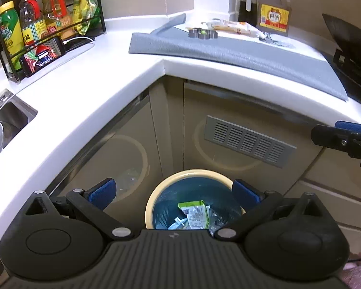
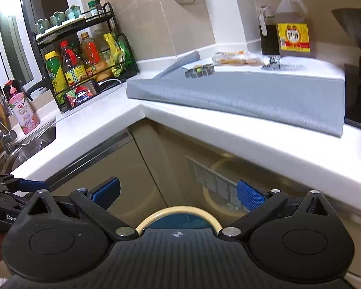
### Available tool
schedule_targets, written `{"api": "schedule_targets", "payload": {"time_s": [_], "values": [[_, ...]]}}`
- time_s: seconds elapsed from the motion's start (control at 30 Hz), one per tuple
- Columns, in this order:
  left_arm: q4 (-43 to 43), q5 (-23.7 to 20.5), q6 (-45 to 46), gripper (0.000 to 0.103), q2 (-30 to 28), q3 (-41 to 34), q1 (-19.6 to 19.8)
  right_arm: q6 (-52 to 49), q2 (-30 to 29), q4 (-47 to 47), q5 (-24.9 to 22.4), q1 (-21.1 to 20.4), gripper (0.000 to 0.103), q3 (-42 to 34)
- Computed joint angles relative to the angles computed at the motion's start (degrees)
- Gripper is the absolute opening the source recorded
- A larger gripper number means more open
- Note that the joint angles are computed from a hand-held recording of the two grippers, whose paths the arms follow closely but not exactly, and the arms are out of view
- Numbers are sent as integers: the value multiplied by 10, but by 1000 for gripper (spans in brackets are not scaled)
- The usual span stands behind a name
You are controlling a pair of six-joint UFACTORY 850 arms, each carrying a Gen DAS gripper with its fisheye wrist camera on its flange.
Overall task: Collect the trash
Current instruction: 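Raise both tools from the bin back toward the grey mat, then move the left tool toward the flower cutter while the right tool approaches the white bag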
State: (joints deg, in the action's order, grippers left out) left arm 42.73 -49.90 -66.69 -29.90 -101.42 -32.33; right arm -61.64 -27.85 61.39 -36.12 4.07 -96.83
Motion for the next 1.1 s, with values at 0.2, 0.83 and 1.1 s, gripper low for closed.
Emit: {"api": "schedule_targets", "payload": {"time_s": [0.2,0.83,1.1], "values": [[5,-15,-4,103,-13,-23,7,-15,-9,9,15,1,103,-14],[-36,-58,65,103,-85,-145,33,15,-73,-20,31,10,103,-117],[-56,-85,105,103,-130,-219,41,36,-118,-35,35,12,103,-188]]}}
